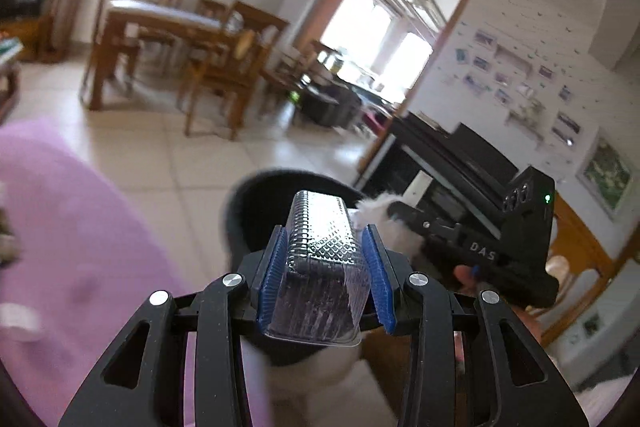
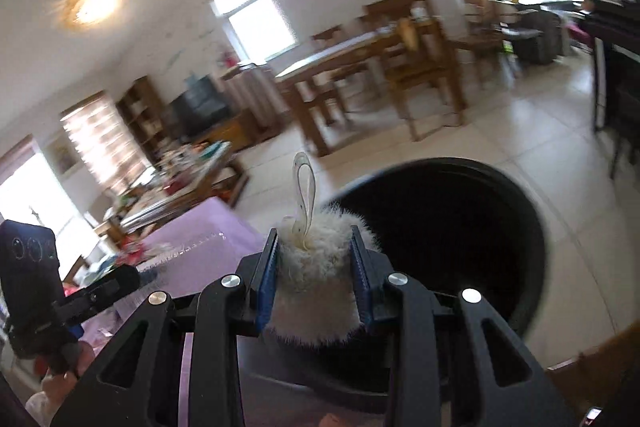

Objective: Collect trash
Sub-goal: 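Release the fluffy toy and plastic tray into the black bin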

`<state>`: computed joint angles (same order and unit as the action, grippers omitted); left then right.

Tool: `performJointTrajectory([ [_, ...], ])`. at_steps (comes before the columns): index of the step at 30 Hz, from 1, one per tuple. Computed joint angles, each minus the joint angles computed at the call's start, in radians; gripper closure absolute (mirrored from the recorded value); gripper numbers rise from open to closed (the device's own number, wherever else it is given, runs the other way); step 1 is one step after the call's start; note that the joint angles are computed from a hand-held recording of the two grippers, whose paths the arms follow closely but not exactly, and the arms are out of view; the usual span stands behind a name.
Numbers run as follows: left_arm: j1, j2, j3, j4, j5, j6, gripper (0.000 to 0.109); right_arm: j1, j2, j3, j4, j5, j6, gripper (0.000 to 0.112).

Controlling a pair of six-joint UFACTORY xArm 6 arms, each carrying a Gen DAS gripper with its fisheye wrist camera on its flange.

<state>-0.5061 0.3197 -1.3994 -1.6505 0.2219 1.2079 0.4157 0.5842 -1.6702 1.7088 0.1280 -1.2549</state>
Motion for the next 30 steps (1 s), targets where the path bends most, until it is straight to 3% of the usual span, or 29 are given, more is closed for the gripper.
performJointTrajectory([
  [6,-0.048,0.243,-0.220,0.209,0.000,-0.244,0.069,-0.033,0.038,0.001,-0.024,-0.027,0.029,0.079],
  [12,-0.054,0.352,-0.320,0.509,0.004,-0.528,0.064,-0.049,0.052,0.013,-0.002,-0.021,0.009,0.077],
  [13,-0.050,0.347,-0.307,0.533,0.005,-0.545,0.062,-0.054,0.049,0.022,0.008,-0.015,0.000,0.076],
  [15,-0.048,0.337,-0.292,0.565,0.001,-0.577,0.040,-0.064,0.045,0.031,0.009,-0.001,-0.004,0.073],
  [16,-0.048,0.324,-0.274,0.568,-0.017,-0.583,0.036,-0.064,0.044,0.031,0.023,-0.005,-0.019,0.071],
  [19,-0.054,0.278,-0.220,0.505,-0.049,-0.522,0.028,-0.068,0.034,0.039,0.062,-0.010,-0.060,0.053],
  [24,-0.060,0.156,-0.089,0.340,-0.095,-0.360,0.023,-0.057,0.015,0.047,0.094,-0.015,-0.100,0.052],
  [30,-0.060,-0.053,0.113,0.025,-0.177,-0.040,0.023,0.000,-0.001,0.042,0.072,-0.021,-0.129,0.052],
])
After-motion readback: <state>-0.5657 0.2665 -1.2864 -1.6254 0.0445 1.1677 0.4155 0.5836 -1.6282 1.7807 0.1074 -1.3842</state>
